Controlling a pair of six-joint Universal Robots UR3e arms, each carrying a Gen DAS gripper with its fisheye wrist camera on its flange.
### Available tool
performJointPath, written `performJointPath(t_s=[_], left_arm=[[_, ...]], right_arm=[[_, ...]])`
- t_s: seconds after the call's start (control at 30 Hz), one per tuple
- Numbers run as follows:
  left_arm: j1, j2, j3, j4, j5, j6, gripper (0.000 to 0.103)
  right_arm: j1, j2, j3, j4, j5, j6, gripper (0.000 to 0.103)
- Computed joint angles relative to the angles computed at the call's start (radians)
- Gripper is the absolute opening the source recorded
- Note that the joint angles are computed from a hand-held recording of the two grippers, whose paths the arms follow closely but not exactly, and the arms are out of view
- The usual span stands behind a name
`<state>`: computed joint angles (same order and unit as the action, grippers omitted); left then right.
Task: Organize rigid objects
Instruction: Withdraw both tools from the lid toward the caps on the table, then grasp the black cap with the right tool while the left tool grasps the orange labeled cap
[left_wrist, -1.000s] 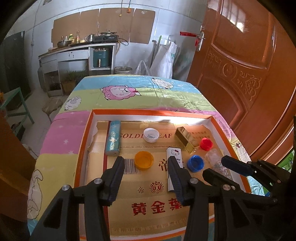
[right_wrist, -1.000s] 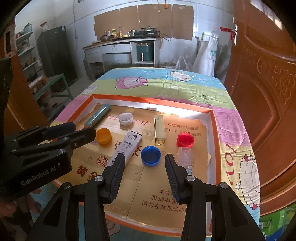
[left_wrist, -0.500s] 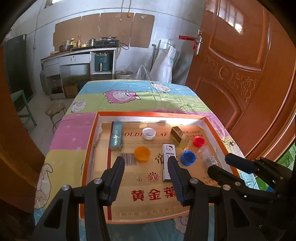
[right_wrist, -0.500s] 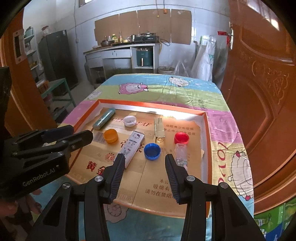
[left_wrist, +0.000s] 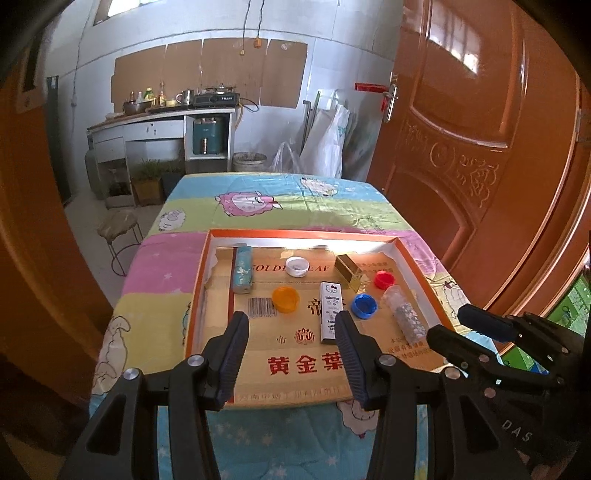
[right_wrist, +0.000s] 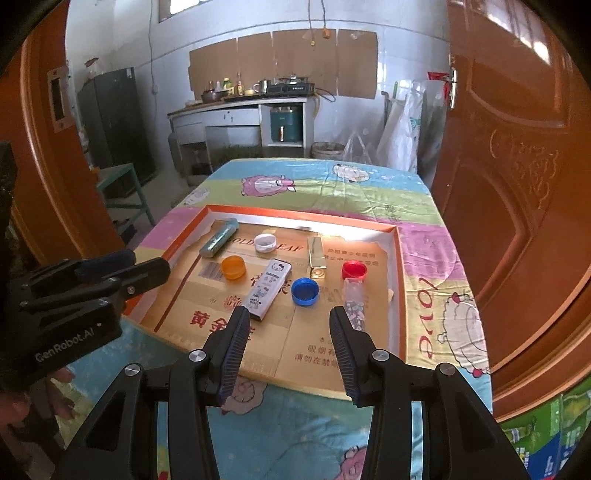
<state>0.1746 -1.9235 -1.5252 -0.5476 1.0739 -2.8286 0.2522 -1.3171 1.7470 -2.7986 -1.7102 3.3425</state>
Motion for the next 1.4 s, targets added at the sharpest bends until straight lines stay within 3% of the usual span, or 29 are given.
performJointPath(t_s=[0.7, 1.13, 1.4], left_arm=[[0.161, 0.326, -0.407, 0.019, -0.112, 0.142, 0.048], [0.253, 0.439, -0.584, -0.036, -0.156, 0.263, 0.048], [0.289, 0.449, -0.625, -0.051, -0.162, 0.296, 0.048]], right_arm=[[0.154, -0.201, 0.249, -0.012, -0.094, 0.107, 0.047], [0.270, -0.110, 0.365, -0.101, -0.049, 0.192, 0.047], [0.305, -0.015, 0.334, -0.158, -0.032, 0.187, 0.047]])
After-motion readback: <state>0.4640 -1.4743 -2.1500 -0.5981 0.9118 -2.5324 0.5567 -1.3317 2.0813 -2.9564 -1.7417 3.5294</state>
